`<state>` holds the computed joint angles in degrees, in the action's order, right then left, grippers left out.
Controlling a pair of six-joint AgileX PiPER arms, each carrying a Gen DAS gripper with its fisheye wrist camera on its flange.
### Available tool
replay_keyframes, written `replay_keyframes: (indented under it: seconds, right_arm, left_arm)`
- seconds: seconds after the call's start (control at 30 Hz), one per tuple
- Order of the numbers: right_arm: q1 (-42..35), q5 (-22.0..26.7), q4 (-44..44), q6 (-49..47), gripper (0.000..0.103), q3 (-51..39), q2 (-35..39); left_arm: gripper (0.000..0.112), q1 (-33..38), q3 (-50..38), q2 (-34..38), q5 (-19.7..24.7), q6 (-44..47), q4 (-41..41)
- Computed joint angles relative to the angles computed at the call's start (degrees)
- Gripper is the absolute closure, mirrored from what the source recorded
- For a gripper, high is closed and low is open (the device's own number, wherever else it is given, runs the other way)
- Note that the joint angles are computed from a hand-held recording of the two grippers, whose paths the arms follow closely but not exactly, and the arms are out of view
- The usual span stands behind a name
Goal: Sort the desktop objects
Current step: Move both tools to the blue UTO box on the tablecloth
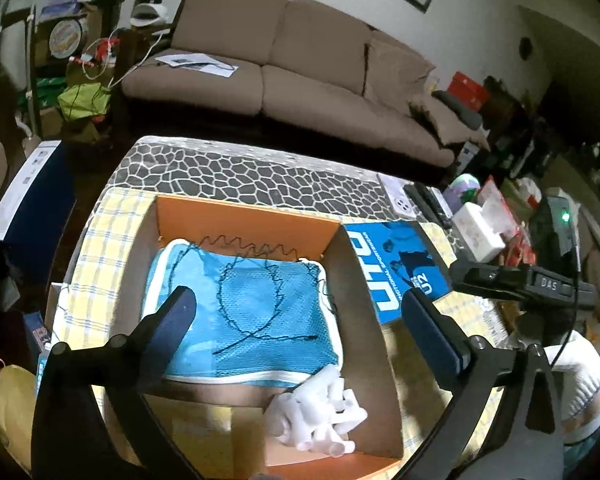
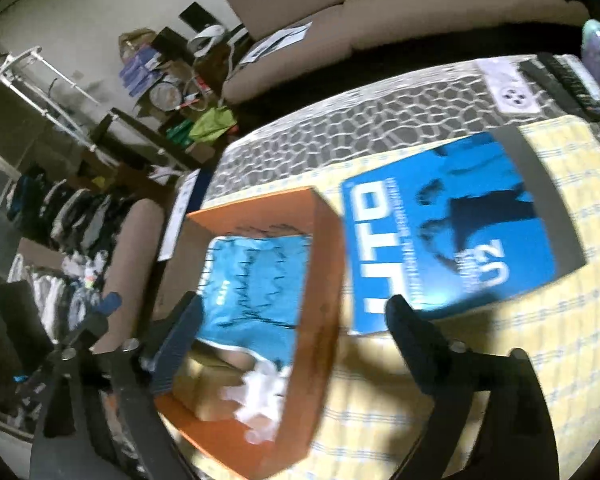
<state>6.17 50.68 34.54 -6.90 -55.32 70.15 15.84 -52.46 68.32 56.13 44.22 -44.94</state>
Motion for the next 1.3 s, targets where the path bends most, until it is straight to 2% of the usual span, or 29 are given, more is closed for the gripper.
replay_keyframes:
  seconds: [0.2,0.47,0.67,0.87,0.93,1.0,1.3]
  right_arm:
    - [-6.5,2.4,-2.2,-0.6,0.000,0.5,-2.8]
    - [-17.5,6.5,-0.8,-9.1,0.000,-0.1,-1.8]
    - [-23.7,5.2,-1.0,-15.0,0.000,0.5,1.5]
    - [-28.7,3.0,1.3,-22.1,0.000,2.2,6.6]
    - [-30.4,2.9,2.6,-24.3,0.000,2.6,7.5]
    - [-33.5,3.5,4.9,-27.6,0.000,3.4,8.3]
    - [-45.2,9.0,14.8,-40.9,0.000,6.9,14.9]
  left_arm:
    - [0.009,-9.8,-0.1,-0.7,-5.9,-8.2,5.5]
    - [0.009,-23.6,-0.9,1.5,-13.2,-20.5,14.0]
    - [0.009,-35.1,-2.4,6.0,-16.4,-27.6,18.0]
    - [0.009,-48.6,-4.2,11.5,-21.2,-39.2,27.9]
    - [0.009,-51.3,-7.3,15.0,-20.9,-42.7,33.1]
    - [0.009,-51.9,-12.9,20.0,-18.5,-43.7,36.0]
    - [0.009,-45.4,-37.1,39.2,-7.3,-41.5,31.2]
